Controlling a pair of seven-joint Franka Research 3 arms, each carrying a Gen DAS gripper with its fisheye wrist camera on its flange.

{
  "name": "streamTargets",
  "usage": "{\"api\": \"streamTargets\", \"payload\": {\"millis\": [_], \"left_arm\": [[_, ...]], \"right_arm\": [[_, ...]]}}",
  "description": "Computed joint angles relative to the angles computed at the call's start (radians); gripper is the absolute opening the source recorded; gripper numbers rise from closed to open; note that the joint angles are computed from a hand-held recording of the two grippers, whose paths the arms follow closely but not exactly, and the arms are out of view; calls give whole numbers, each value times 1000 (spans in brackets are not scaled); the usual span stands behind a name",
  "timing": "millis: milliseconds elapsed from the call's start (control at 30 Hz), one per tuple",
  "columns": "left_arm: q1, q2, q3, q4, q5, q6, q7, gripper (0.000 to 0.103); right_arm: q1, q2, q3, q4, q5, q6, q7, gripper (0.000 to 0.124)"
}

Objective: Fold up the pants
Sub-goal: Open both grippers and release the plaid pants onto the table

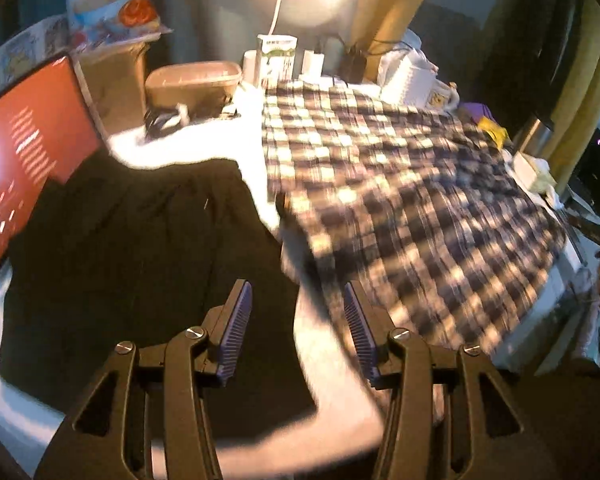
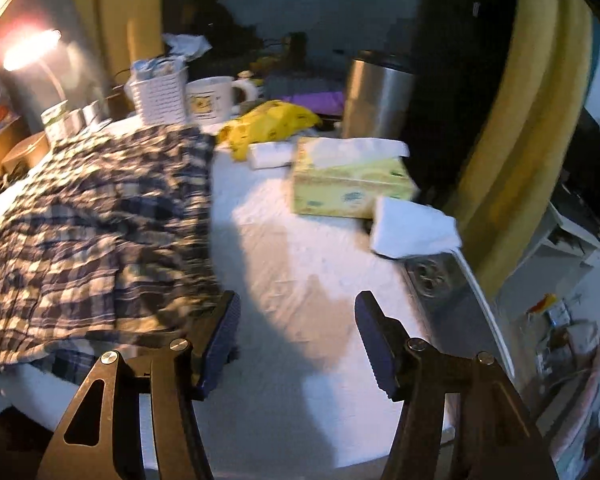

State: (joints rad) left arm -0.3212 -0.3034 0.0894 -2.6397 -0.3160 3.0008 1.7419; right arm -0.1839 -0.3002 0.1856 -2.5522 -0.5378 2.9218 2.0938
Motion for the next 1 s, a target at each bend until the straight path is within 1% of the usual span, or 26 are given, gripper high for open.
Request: {"api": "streamTargets", "payload": {"millis": [33, 67, 100, 133, 167, 267, 333, 367, 400, 433, 467, 500, 567, 600, 633, 667, 700, 733, 767, 833, 867, 933, 967, 1000], "left_arm": [[12, 39, -14, 29, 14, 18, -12, 48], [0, 82, -8, 65, 6, 31, 0, 48], [-18, 112, 6, 94, -22, 35, 31, 48], [-47, 160, 24, 142, -76, 40, 89, 48], [-59, 199, 29, 182, -120, 42, 136, 48], [-24, 298, -7, 287, -117, 44, 144, 48], [1, 347, -29, 342, -125, 45, 143, 48], [14, 371, -38, 367, -117, 49, 131, 48], [24, 396, -41, 391, -97, 53, 103, 48], [27, 420, -34, 412, -58, 58, 54, 48], [32, 439, -31, 430, -33, 58, 20, 48], [49, 457, -44, 449, -37, 54, 15, 48], [115, 487, -109, 481, -91, 41, 64, 48], [143, 503, -136, 495, -106, 34, 81, 48], [148, 519, -136, 507, -83, 26, 59, 48], [153, 532, -135, 516, -61, 22, 36, 48], [157, 548, -134, 528, -39, 18, 11, 54], [153, 556, -125, 533, -9, 18, -24, 58], [157, 565, -125, 539, 8, 27, -51, 62], [223, 583, -194, 555, -18, 29, -26, 63], [239, 594, -208, 568, -9, 21, -31, 63], [250, 619, -216, 598, 34, -15, -59, 63], [238, 627, -201, 607, 75, -27, -91, 62], [216, 629, -180, 602, 129, -8, -121, 62]], "right_arm": [[-9, 4, 3, 4, -5, 4, 12, 62], [-23, 11, 12, 12, -20, 12, 34, 62], [-30, 19, 17, 21, -32, 22, 49, 62], [-33, 31, 21, 34, -43, 37, 60, 62], [-39, 53, 30, 57, -62, 56, 76, 62], [-18, 143, 25, 149, -103, 106, 78, 62], [28, 215, -1, 222, -85, 118, 32, 62], [58, 259, -17, 263, -38, 129, -26, 62], [85, 309, -26, 313, 40, 127, -113, 62], [100, 346, -27, 352, 95, 118, -176, 62], [110, 407, -20, 422, 149, 103, -249, 62], [114, 437, -15, 459, 185, 94, -292, 62], [91, 536, 38, 582, 320, 41, -449, 61], [98, 573, 37, 632, 340, 18, -478, 57], [108, 627, 37, 707, 356, -23, -512, 53], [122, 659, 28, 751, 366, -47, -531, 53], [135, 692, 20, 794, 376, -71, -553, 53], [145, 727, 16, 839, 386, -95, -585, 49], [165, 765, 0, 889, 385, -128, -602, 48], [206, 824, -36, 965, 384, -182, -626, 48], [216, 844, -43, 989, 395, -197, -646, 48], [240, 888, -58, 1040, 417, -233, -681, 48], [256, 905, -73, 1058, 422, -243, -691, 47], [274, 920, -90, 1074, 422, -246, -699, 32]]}}
